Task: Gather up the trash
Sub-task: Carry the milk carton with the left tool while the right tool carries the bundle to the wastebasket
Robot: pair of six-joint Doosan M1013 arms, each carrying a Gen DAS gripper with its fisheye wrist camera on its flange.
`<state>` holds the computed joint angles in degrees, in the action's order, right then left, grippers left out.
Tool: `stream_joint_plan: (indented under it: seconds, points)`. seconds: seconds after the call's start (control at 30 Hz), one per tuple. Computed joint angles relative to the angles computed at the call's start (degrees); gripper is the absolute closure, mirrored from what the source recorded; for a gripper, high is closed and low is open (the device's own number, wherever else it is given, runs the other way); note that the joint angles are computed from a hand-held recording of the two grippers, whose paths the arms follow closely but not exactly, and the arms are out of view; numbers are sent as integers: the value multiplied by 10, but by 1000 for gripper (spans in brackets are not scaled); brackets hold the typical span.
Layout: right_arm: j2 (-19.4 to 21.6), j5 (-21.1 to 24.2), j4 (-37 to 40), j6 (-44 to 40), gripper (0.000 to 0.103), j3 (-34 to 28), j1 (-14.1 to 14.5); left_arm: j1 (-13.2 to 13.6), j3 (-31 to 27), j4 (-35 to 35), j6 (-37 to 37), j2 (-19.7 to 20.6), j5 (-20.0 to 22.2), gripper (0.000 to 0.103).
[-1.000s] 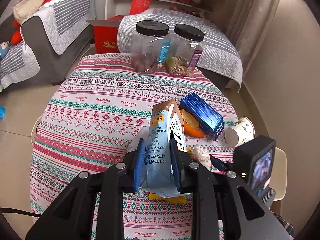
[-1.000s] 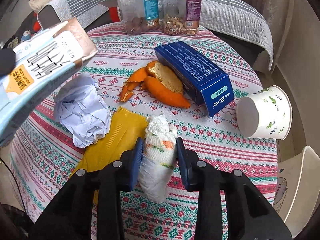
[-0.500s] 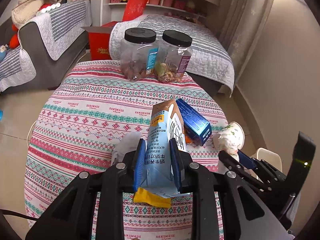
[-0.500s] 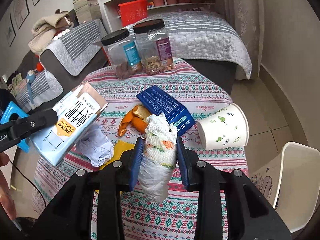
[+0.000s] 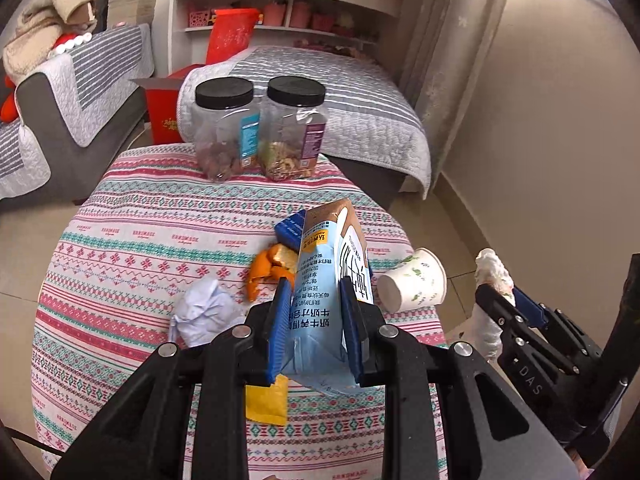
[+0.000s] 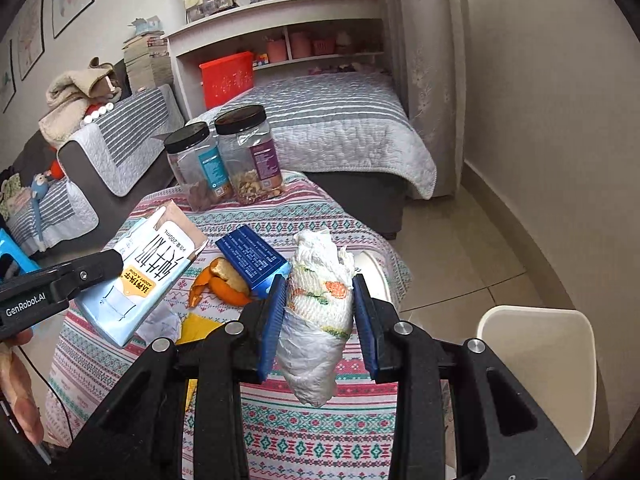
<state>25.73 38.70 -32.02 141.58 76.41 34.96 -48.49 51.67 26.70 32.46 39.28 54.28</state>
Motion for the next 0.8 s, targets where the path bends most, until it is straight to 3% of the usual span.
stream_joint_plan:
  seconds: [0.43, 0.8]
  points:
    - [-43, 18, -123, 120, 70, 55, -9, -20, -45, 11, 25, 27, -25, 78]
    - [-74, 58, -190, 198, 70, 100, -21, -35, -109, -14, 78, 66, -14, 78]
